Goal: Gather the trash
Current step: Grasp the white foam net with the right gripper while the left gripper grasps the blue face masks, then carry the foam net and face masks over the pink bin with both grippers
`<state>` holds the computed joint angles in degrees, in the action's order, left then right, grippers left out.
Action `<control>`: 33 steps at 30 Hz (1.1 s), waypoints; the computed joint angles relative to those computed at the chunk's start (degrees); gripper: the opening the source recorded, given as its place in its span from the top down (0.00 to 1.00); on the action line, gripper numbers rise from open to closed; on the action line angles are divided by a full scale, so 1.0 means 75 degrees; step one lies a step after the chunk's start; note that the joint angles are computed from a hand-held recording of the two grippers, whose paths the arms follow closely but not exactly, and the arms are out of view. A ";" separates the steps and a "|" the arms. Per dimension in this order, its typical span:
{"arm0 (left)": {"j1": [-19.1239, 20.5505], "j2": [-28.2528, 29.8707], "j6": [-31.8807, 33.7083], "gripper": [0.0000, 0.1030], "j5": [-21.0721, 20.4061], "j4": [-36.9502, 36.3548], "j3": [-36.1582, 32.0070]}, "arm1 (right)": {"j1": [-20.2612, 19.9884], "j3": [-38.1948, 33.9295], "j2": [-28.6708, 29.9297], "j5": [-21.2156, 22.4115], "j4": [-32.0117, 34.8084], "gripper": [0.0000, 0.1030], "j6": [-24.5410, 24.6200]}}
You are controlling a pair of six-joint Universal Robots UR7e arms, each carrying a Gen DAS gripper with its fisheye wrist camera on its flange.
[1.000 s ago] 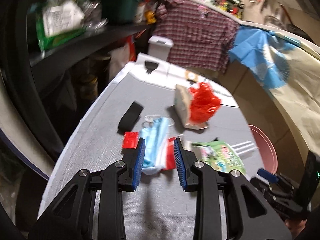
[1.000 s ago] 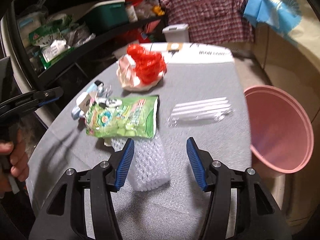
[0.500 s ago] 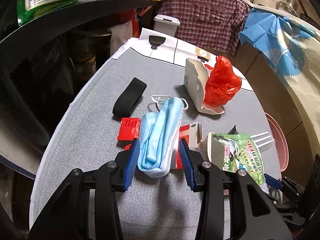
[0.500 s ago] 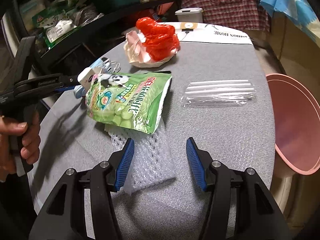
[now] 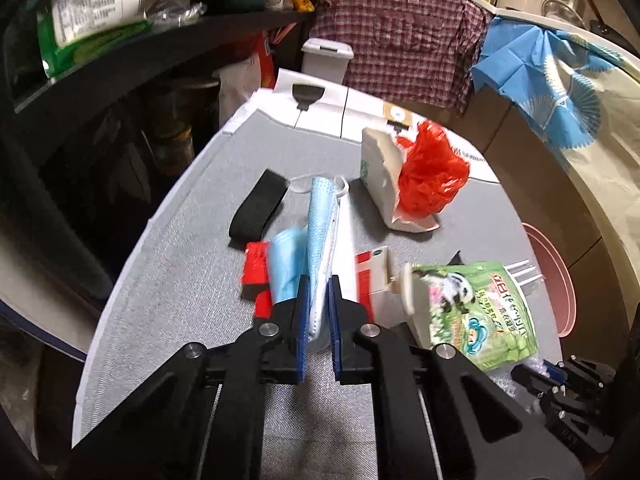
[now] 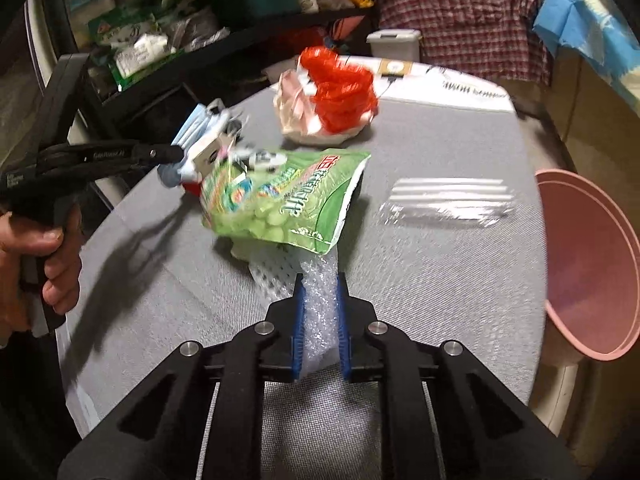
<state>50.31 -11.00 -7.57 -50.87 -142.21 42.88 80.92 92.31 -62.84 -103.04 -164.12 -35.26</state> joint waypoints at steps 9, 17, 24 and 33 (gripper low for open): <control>-0.0168 -0.0483 0.0223 0.92 -0.0042 -0.0889 0.0834 | 0.0029 0.0409 -0.0331 0.0177 -0.1187 0.87 0.0331; -0.0371 -0.0929 0.0315 0.92 -0.0127 -0.1569 0.1619 | 0.0059 0.0675 -0.0500 -0.0022 -0.2298 0.86 0.0705; -0.0552 -0.1152 0.0516 0.92 -0.0216 -0.1974 0.2095 | 0.0003 0.0751 -0.0757 0.0194 -0.1550 0.86 0.0681; -0.0677 -0.1256 0.0649 0.92 -0.0288 -0.2226 0.2341 | 0.0261 0.0958 -0.0761 -0.0084 -0.0740 0.87 -0.0361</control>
